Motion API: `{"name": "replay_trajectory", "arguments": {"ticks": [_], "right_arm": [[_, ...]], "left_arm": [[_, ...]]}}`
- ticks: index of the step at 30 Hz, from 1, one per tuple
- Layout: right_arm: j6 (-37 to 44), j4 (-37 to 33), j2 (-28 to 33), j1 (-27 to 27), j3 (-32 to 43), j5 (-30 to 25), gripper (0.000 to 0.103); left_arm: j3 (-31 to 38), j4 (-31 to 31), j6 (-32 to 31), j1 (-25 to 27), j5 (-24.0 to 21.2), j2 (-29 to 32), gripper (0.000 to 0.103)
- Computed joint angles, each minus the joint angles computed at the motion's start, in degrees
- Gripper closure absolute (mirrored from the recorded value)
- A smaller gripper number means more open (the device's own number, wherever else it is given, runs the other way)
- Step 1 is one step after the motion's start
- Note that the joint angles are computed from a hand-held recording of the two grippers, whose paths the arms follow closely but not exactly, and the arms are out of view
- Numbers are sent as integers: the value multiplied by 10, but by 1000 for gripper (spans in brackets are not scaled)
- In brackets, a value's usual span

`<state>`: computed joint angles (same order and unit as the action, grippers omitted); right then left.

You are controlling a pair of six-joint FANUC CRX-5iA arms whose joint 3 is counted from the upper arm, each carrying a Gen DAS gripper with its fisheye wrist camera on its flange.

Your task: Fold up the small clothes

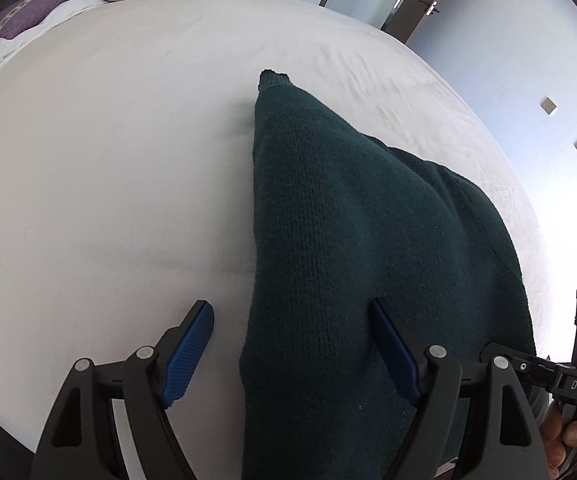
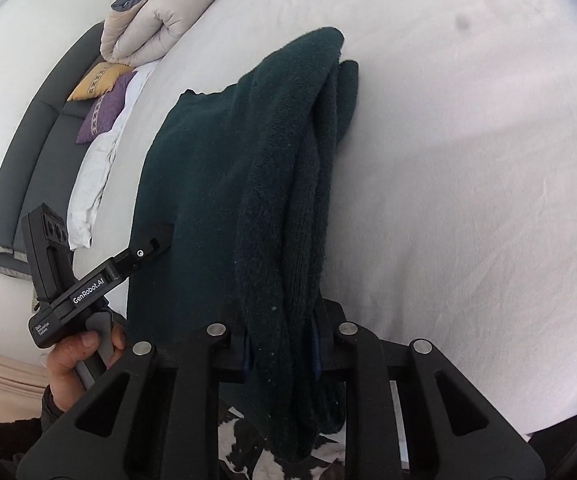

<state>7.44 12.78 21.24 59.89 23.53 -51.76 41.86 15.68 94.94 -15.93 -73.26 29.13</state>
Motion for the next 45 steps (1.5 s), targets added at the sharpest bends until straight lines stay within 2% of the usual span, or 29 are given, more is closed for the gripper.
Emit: {"name": "replay_trajectory", "arguments": {"ticks": [4,8,9,10,11,12,16,19,20,22,24,26,27,28,29,30,31,32,33,34,36,37,41,45], "right_arm": [[20,31,4,7,36,-26,86],[59,-3,19,-5,62,-70,86],[61,-19,18,-11,47,-64,86],[48,-33,4,-17,14,-28,85],[18,-23,-18,-18,-37,31,86],[0,-8,-30,-16,-64,63,86],[5,-8,-28,-14,-50,49,78],[-31,46,-39,-1,-49,10,74],[-43,78,-42,7,-47,-12,74],[-61,147,-34,26,-27,-76,74],[-70,223,-22,52,9,-163,74],[-68,307,0,73,41,-230,74],[-65,349,14,82,58,-258,68],[-60,392,26,90,73,-282,58],[-60,444,39,98,84,-304,34],[-68,507,48,106,83,-321,17],[-81,577,54,113,74,-334,11],[-91,646,59,115,63,-341,0],[-98,704,60,116,50,-342,0],[-93,738,65,116,54,-345,0],[-73,751,77,120,90,-351,0],[-66,750,84,123,113,-355,0],[-80,776,82,133,137,-361,0],[-32,730,107,143,199,-387,0]], "left_arm": [[2,-9,16,-9,2,0,22],[-14,-9,18,-11,21,-2,22],[-16,-7,16,-11,25,-1,20],[-16,-8,14,-12,27,0,19],[-22,-7,13,-12,34,-3,19],[-33,-2,11,-10,41,-11,19],[-67,36,2,1,72,-24,19],[-88,10,10,-1,105,-53,18],[-90,-11,13,-5,118,-64,15],[-100,-71,21,-18,158,-96,0],[-93,-180,56,-46,192,-124,0],[-84,-316,113,-86,216,-155,0],[-71,-390,150,-110,218,-161,0],[-70,-452,181,-131,220,-176,0],[-68,-506,205,-151,225,-187,0],[-74,-553,221,-169,227,-206,0],[-70,-592,234,-186,230,-212,0],[-60,-626,244,-202,229,-212,0],[-46,-646,242,-214,220,-211,0],[-32,-636,224,-214,215,-209,0],[-33,-542,167,-183,246,-221,0],[-24,-514,153,-175,242,-221,0],[10,-435,129,-152,191,-209,0],[21,-349,98,-126,129,-186,0]]}}
